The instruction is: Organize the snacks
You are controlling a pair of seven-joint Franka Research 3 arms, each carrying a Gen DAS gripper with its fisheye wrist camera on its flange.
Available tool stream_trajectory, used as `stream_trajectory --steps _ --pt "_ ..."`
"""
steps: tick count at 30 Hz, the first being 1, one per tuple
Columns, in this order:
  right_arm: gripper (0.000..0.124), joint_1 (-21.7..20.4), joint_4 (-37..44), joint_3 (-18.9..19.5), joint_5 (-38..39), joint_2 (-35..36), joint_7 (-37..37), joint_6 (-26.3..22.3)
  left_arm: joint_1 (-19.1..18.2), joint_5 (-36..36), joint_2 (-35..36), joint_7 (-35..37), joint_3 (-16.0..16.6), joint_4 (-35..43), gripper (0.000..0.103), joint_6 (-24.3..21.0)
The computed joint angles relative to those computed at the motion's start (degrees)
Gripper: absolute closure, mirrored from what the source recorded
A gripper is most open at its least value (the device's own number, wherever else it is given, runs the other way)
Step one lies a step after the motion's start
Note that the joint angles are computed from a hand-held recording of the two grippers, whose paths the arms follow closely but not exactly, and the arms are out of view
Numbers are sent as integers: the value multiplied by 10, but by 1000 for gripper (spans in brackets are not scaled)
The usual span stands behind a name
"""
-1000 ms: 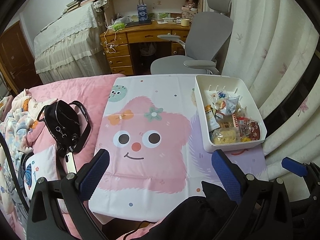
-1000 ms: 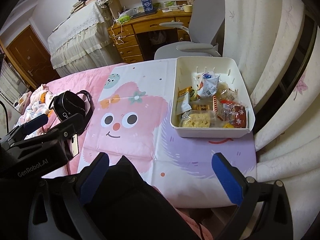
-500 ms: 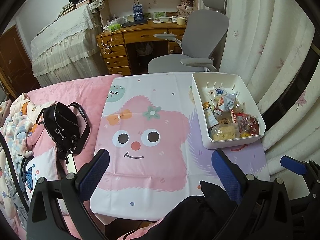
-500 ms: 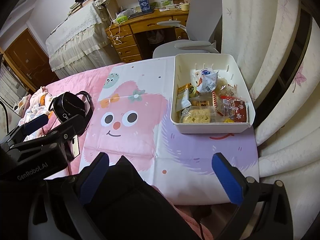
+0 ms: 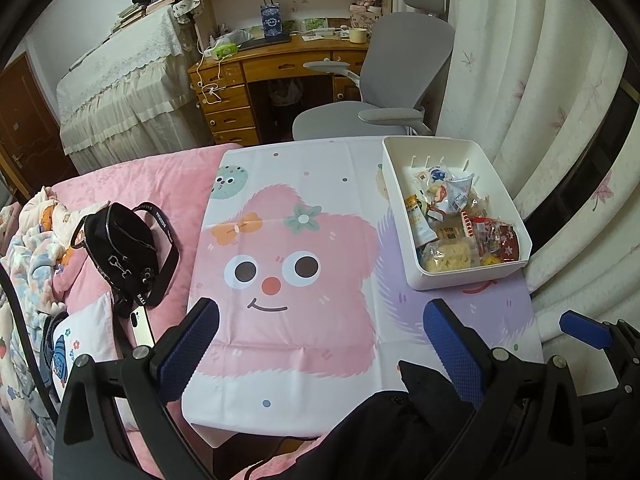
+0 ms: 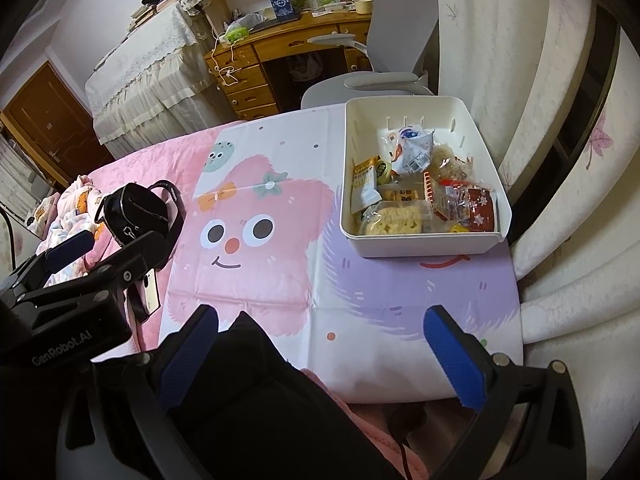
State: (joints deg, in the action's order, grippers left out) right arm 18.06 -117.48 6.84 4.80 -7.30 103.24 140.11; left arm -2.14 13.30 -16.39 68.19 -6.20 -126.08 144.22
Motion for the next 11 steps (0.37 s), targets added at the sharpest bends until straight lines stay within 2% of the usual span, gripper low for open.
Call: stream_trajectory --steps 11 --pt "21 0 5 -2 6 5 0 -13 -1 -9 0 12 2 1 1 -5"
